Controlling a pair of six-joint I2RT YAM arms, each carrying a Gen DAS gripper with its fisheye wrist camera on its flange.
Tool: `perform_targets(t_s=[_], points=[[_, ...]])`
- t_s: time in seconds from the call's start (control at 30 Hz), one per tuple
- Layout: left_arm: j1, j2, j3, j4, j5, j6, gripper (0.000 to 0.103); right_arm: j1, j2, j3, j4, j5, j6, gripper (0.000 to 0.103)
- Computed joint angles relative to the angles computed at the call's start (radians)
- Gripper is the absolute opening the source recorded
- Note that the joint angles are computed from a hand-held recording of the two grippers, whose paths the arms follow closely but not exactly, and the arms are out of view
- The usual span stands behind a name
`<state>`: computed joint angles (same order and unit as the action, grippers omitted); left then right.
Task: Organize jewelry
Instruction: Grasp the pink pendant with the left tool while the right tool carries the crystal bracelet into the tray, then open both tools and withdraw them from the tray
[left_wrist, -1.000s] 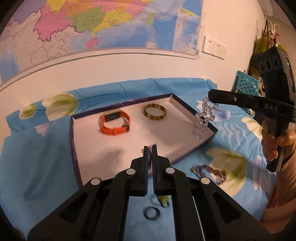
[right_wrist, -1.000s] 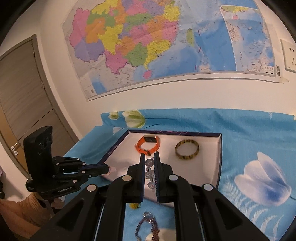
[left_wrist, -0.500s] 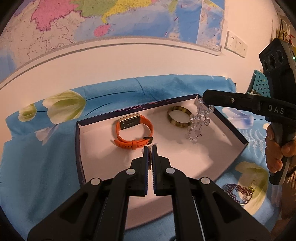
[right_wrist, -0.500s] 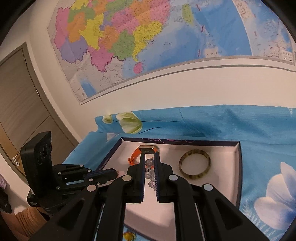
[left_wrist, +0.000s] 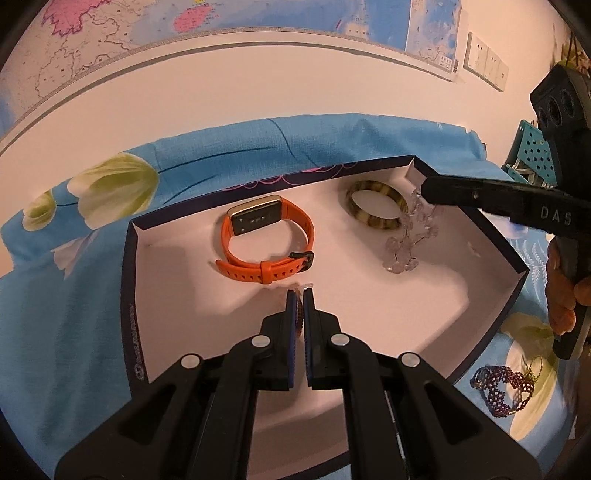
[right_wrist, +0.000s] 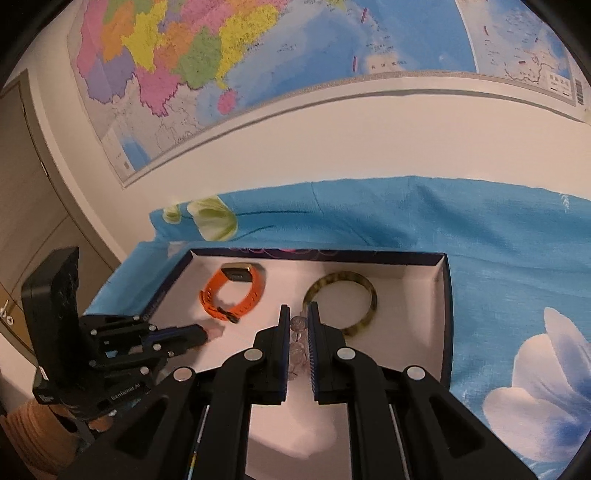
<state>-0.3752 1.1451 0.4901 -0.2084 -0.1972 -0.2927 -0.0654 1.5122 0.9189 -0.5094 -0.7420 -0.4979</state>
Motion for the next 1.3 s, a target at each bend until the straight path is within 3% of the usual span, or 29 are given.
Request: perform_targets(t_s=[0.13,0.33,0.4,0.67,0.83,1.0,1.07,1.3], points=[[0.008,0.032,0.018,0.002,0.007,-0.001,0.006,-0.004,0.011,-0.008,0.009,0.027,-0.009,0.009],[-0.017,0.026,0.017,-0.002,-0.036,-0.023,0.018,-0.034,-0.001,-0.011,-0.003,0.044,-0.016,0.012],[-0.033,-0.014,0.01,-0.018,-0.062,-0.031,0.03,-0.051,-0.009,-0.013,-0.016,0.052,-0.028,0.013],[-0.117,-0.218,0.003,-0.162,-0.191,-0.086,0.041,-0.094,-0.04,-0.033,-0.04,0.078,-0.052,0.021],[-0.18,-0.35,-0.008,-0.262,-0.244,-0.141,0.045,-0.146,-0.084,-0.043,-0.11,0.029,-0.11,0.023],[-0.308,-0.486,-0.019,-0.39,-0.317,-0.237,0.047,-0.248,-0.186,-0.063,-0.28,-0.051,-0.312,0.03],[-0.37,-0.525,-0.024,-0.435,-0.342,-0.283,0.048,-0.311,-0.217,-0.068,-0.391,-0.078,-0.453,0.03],[-0.659,-0.537,-0.024,-0.588,-0.509,-0.517,0.05,-0.508,-0.21,-0.094,-0.627,-0.049,-0.797,0.03]])
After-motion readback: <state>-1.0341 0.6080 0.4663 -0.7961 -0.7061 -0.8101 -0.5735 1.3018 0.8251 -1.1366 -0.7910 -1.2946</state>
